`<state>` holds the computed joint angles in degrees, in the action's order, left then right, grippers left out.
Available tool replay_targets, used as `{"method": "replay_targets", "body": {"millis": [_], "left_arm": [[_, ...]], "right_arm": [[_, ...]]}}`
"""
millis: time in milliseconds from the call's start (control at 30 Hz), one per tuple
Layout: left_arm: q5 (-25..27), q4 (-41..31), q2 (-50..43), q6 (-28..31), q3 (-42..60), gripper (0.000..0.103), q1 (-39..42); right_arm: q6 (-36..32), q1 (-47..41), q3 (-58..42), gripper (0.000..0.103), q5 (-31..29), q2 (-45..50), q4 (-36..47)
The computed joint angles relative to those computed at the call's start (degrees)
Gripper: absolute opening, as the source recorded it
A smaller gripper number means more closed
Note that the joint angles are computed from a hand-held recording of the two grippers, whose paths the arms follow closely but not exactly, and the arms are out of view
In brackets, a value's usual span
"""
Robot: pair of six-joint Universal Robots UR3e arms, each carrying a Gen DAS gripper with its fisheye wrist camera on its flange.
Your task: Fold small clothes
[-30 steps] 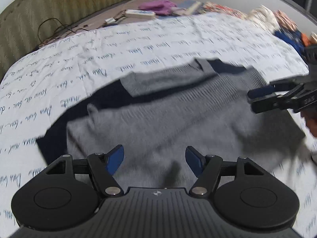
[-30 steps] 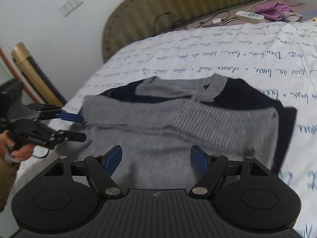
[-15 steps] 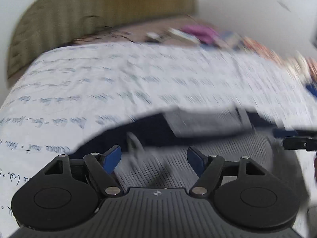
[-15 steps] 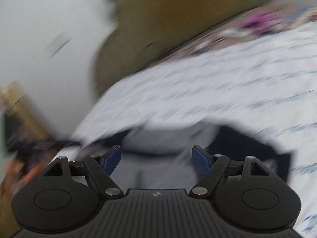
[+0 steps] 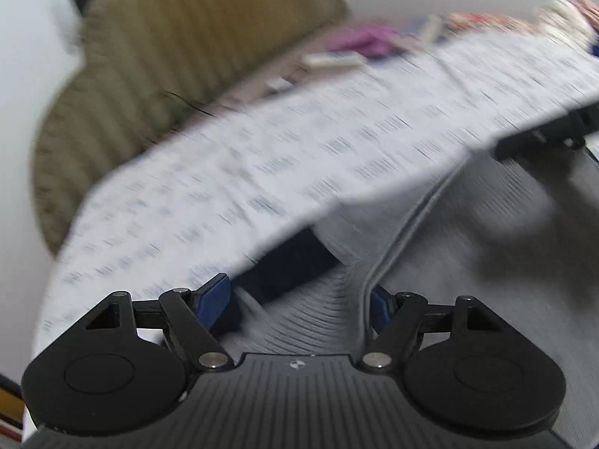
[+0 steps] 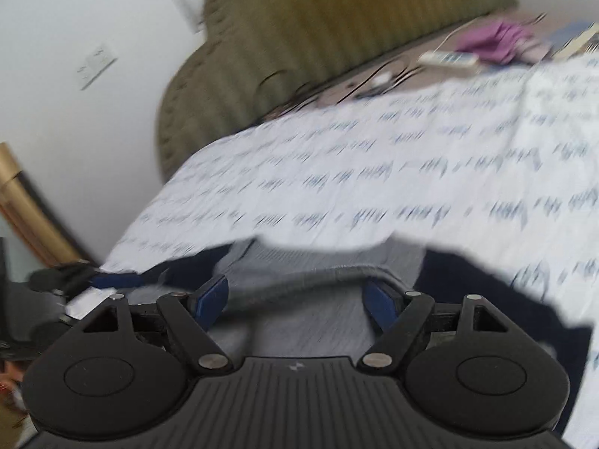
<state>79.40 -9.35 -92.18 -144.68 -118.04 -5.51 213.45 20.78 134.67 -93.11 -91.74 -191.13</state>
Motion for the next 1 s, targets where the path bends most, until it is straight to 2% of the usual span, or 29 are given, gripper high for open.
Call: {"method": "replay_targets", "body": {"millis": [67,133,200,233,300,367,433,500,567,633,767,833,900,967,1000], "left_arm": [[5.2,4.4,-4.5,-3.2,3.4,0.083,-2.0],[8.5,3.8,-6.7,-5.5,6.8,0.083,-2.3],[8.1,1.6,-6.0,-7.9,7.8,0.082,-0.6],[7.2,0.4,-5.2,-9.0,8.0,0.086,0.8],[5.4,-2.0,-4.1,-11.0,8.6,0.095,3.4],[4.5,-4.4,-4.1,-12.8,9.7,0.097,5.4],[4.2,-8.3,-3.7,-14.3,11.2,0.096,6.6],[5.3,-9.5,-3.7,-16.2,11.9,0.096,6.9],[2.8,-10.2,-1.9,-15.6,10.9,0.096,8.9],[1.4,-10.6,0.1,-14.5,9.6,0.096,10.1],[-1.3,-10.0,5.3,-11.8,4.2,0.097,12.0],[-2.8,-9.8,8.0,-9.7,0.4,0.097,12.9],[-2.0,-8.2,9.9,-7.9,-3.6,0.097,12.9],[-0.1,-5.3,11.3,-6.5,-7.6,0.097,12.7],[0.1,-4.0,12.3,-5.7,-9.5,0.097,13.0]], "right_arm": [[0.8,3.4,-3.3,0.079,-8.6,1.7,2.3],[2.7,6.4,-4.8,0.080,-15.2,2.0,3.9],[2.0,7.2,-3.0,0.083,-15.4,1.4,1.1],[0.7,7.9,-2.5,0.085,-14.7,0.5,1.4],[-2.8,9.6,-3.0,0.088,-13.7,-0.3,4.9],[-5.8,11.6,-5.8,0.089,-13.5,0.9,11.0],[-6.4,13.9,-10.3,0.089,-18.4,4.6,17.9],[-1.6,15.5,-13.8,0.089,-25.4,7.3,25.5],[4.3,15.3,-12.0,0.089,-27.4,6.7,24.5],[6.9,17.0,-11.2,0.089,-29.8,6.3,21.8],[4.2,22.4,-15.7,0.089,-33.6,8.9,23.6],[0.9,23.5,-17.0,0.090,-31.6,10.6,23.1],[0.1,24.5,-20.1,0.092,-31.6,13.0,28.5],[4.9,25.3,-24.0,0.093,-34.2,14.8,37.9],[7.5,25.8,-23.6,0.093,-34.9,14.3,37.7]]}}
